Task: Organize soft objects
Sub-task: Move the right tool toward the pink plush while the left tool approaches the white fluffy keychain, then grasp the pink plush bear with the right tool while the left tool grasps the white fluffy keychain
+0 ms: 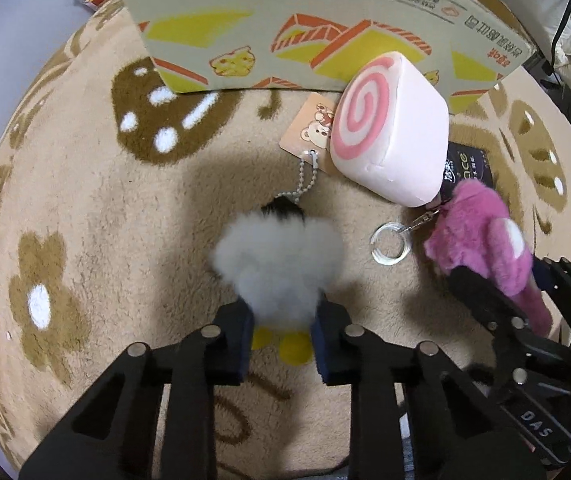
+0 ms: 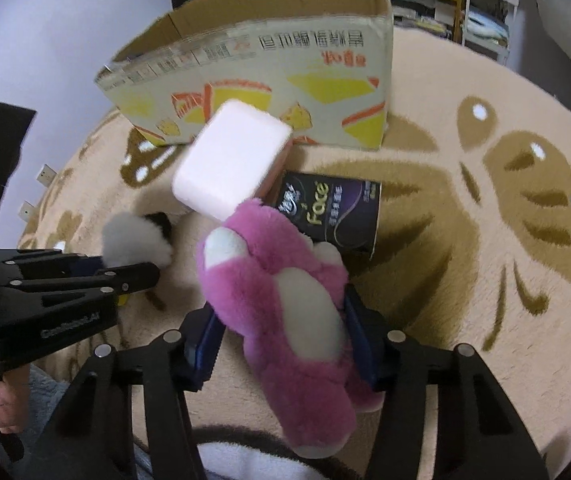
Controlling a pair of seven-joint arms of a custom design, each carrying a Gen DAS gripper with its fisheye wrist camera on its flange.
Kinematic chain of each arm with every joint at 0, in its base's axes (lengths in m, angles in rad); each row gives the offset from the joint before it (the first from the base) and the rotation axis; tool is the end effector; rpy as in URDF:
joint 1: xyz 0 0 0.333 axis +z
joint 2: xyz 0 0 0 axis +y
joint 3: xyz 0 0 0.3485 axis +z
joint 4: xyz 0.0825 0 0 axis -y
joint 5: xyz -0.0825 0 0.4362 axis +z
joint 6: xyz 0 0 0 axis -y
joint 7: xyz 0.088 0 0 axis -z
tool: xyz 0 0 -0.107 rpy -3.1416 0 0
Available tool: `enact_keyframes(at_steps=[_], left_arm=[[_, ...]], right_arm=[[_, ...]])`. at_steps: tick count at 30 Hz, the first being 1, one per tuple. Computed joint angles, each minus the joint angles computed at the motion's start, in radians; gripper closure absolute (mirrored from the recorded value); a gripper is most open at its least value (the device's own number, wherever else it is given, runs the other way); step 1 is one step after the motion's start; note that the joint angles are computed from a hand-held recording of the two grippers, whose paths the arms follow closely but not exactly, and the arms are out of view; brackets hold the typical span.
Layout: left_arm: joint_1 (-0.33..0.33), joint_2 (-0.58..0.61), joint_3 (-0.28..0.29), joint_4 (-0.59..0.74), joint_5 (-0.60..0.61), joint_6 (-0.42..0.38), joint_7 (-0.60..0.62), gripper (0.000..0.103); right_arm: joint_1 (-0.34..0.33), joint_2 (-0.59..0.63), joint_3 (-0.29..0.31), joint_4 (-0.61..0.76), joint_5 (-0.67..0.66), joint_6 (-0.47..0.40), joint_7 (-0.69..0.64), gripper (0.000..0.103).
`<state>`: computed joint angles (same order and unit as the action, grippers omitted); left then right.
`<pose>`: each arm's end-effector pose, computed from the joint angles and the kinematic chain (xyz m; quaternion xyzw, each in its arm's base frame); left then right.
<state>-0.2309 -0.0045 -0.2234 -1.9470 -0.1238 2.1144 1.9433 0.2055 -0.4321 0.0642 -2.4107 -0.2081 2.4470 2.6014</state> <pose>0.5568 -0.2784 0.5102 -0.3869 0.9165 -0.1002 0.0176 0.4709 0.1325 0.5306 -0.4382 0.8637 -0.1269 0.2141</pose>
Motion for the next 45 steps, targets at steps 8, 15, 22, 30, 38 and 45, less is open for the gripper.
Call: enact_keyframes(at_steps=[8, 15, 22, 30, 38, 45], left_arm=[[0.015, -0.061, 0.013, -0.045, -0.046, 0.038, 0.035, 0.087], [0.028, -0.101, 0.023, -0.066, -0.106, 0.072, 0.074, 0.088], [0.025, -0.164, 0.025, -0.104, -0.165, 0.121, 0.087, 0.088], [0.029, -0.214, 0.045, -0.132, -0.253, 0.224, 0.122, 0.088], [0.013, -0.256, 0.066, -0.168, -0.359, 0.400, 0.193, 0.089], [0.000, -0.254, 0.082, -0.143, -0.405, 0.431, 0.240, 0.092]], right_arm=[[-0.046, -0.053, 0.051, -0.005, -0.127, 0.001, 0.097, 0.045], [-0.084, -0.105, 0.090, -0.013, -0.259, 0.017, 0.189, 0.045], [-0.110, -0.131, 0.118, -0.011, -0.362, 0.031, 0.258, 0.045], [-0.125, -0.158, 0.126, -0.024, -0.418, 0.041, 0.304, 0.045], [-0.154, -0.185, 0.141, -0.024, -0.483, 0.051, 0.350, 0.045], [-0.181, -0.188, 0.147, -0.007, -0.538, 0.054, 0.368, 0.045]])
